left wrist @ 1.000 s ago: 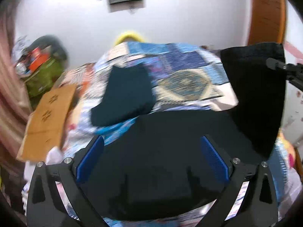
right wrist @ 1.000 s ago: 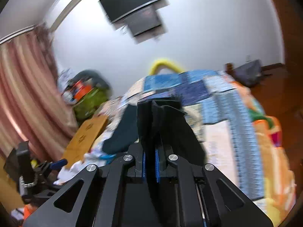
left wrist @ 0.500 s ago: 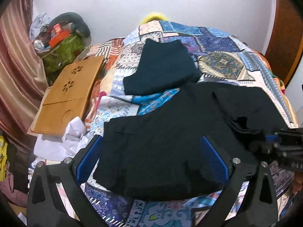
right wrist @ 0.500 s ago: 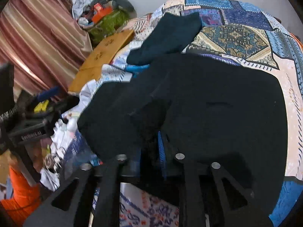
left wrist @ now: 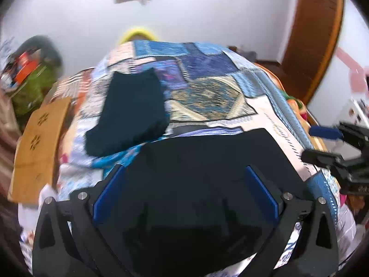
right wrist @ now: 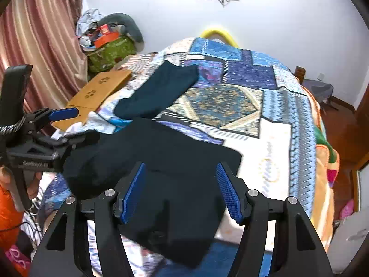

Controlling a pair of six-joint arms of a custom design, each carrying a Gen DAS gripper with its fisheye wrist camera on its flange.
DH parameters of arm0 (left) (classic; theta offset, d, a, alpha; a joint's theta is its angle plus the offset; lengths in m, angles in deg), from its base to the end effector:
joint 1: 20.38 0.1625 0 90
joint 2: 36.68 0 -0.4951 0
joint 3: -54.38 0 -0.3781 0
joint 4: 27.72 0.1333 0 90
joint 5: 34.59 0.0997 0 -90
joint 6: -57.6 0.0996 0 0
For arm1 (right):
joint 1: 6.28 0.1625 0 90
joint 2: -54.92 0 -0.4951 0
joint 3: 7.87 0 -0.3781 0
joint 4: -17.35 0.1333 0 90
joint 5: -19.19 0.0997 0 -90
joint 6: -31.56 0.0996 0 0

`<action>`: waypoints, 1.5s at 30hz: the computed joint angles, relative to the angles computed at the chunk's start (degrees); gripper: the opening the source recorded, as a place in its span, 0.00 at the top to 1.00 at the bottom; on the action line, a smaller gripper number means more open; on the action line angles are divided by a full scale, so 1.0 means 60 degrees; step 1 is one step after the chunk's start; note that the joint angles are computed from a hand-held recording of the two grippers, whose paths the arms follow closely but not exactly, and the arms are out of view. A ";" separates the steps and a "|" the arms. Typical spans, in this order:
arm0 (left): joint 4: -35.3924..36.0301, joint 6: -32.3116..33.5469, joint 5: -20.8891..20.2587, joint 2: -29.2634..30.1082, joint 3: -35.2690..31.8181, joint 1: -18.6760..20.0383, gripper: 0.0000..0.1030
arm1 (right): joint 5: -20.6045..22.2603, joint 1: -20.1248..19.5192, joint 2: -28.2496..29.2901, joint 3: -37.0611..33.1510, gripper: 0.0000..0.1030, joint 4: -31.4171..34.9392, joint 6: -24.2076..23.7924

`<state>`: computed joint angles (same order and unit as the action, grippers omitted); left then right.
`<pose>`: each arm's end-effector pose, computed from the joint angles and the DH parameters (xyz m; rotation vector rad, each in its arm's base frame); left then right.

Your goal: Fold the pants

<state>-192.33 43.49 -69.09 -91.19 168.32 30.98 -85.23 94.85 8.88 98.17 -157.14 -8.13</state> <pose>-0.2006 -0.5959 0.2117 0.3252 2.2418 -0.7979 0.2345 -0.6300 0.1450 1.1132 -2.5196 0.4932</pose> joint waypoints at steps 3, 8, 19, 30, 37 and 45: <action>0.0385 0.0410 -0.0201 0.0530 -0.0606 0.0155 0.00 | -0.0189 -0.0123 0.0280 -0.0249 0.42 -0.0275 -0.0234; 0.1783 0.0325 -0.0166 0.1347 -0.1450 0.0498 0.00 | -0.0375 -0.0443 0.0611 -0.0532 0.43 0.0369 -0.0399; 0.1082 0.0732 0.0263 0.1203 -0.0322 0.0517 0.00 | -0.0712 -0.0966 0.0147 0.0514 0.46 0.0085 -0.0186; 0.0773 -0.0787 0.1104 0.0448 0.1033 0.0007 0.00 | -0.0701 -0.0792 -0.0632 0.1360 0.46 -0.0884 -0.0117; 0.1415 -0.2160 0.2294 -0.0477 0.1616 -0.0473 0.00 | 0.0148 -0.0264 -0.0933 0.1626 0.46 -0.1459 -0.0278; 0.2272 -0.4519 0.2249 -0.2421 0.2640 -0.0445 0.00 | 0.0880 0.0348 -0.0312 0.1393 0.46 -0.1413 -0.0381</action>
<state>-178.69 16.37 -55.59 -105.72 184.16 28.31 -79.95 96.94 7.01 106.53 -165.62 -10.42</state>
